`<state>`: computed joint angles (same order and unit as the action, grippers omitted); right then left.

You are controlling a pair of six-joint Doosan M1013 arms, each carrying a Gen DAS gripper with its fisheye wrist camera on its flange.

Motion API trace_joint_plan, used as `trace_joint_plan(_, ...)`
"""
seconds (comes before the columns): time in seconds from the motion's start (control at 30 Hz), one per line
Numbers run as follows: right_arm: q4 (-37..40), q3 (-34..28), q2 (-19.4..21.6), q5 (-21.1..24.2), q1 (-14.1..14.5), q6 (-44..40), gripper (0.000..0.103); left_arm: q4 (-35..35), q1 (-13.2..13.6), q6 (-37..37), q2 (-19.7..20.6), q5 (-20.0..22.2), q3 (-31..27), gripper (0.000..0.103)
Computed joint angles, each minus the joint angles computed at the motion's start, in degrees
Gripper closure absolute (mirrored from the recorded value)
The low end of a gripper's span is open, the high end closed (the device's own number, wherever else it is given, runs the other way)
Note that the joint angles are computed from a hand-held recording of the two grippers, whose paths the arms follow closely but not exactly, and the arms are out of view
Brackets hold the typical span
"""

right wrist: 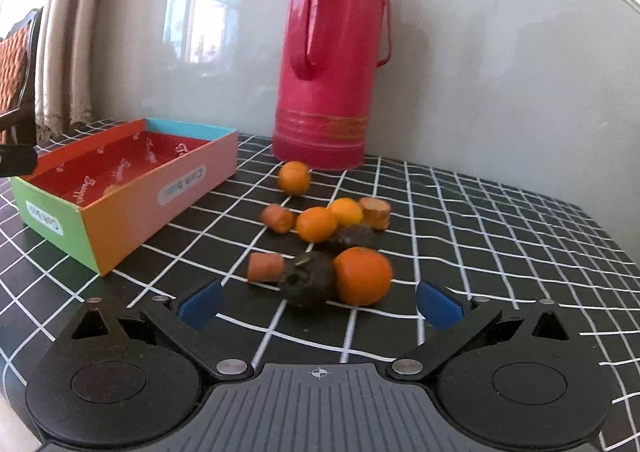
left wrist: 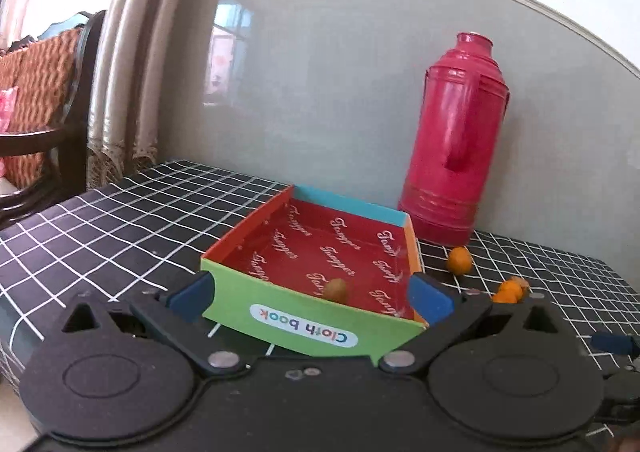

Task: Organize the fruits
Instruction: 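Lower the right gripper onto the dark brown round fruit and grasp it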

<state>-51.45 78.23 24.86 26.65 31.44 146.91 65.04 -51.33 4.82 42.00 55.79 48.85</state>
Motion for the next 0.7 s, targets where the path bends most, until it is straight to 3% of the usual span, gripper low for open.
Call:
trace_joint_plan(0.03,0.8,-0.2,0.15,-0.19,0.0,-0.76,0.005,-0.16,0.12,-0.33,-0.22,-0.5,0.39,0.006)
trace_joint_plan(0.07,2.59,-0.68,0.44,0.04,0.0,-2.54,0.028,-0.32,0.2,-0.52,-0.34,-0.81,0.6,0.006)
trace_joint_plan(0.1,4.23,-1.25,0.81,0.68,0.01,-3.9,0.042,-0.5,0.29,-0.59,-0.48,-1.17,0.83,0.006)
trace_joint_plan(0.33,8.35,-3.36,2.26,2.74,-0.25,-6.32,0.047,-0.31,0.68,-2.61,-1.47,-2.85,2.58,0.006)
trace_joint_plan(0.57,10.34,-4.87,3.09,2.96,-0.96,-8.3,0.066,-0.68,0.97,-3.05,-1.85,-3.3,3.18,0.006)
trace_joint_plan(0.7,9.31,-5.45,3.53,3.74,-0.73,-9.02,0.066,-0.82,1.04,-3.01,-1.92,-3.5,3.3,0.006)
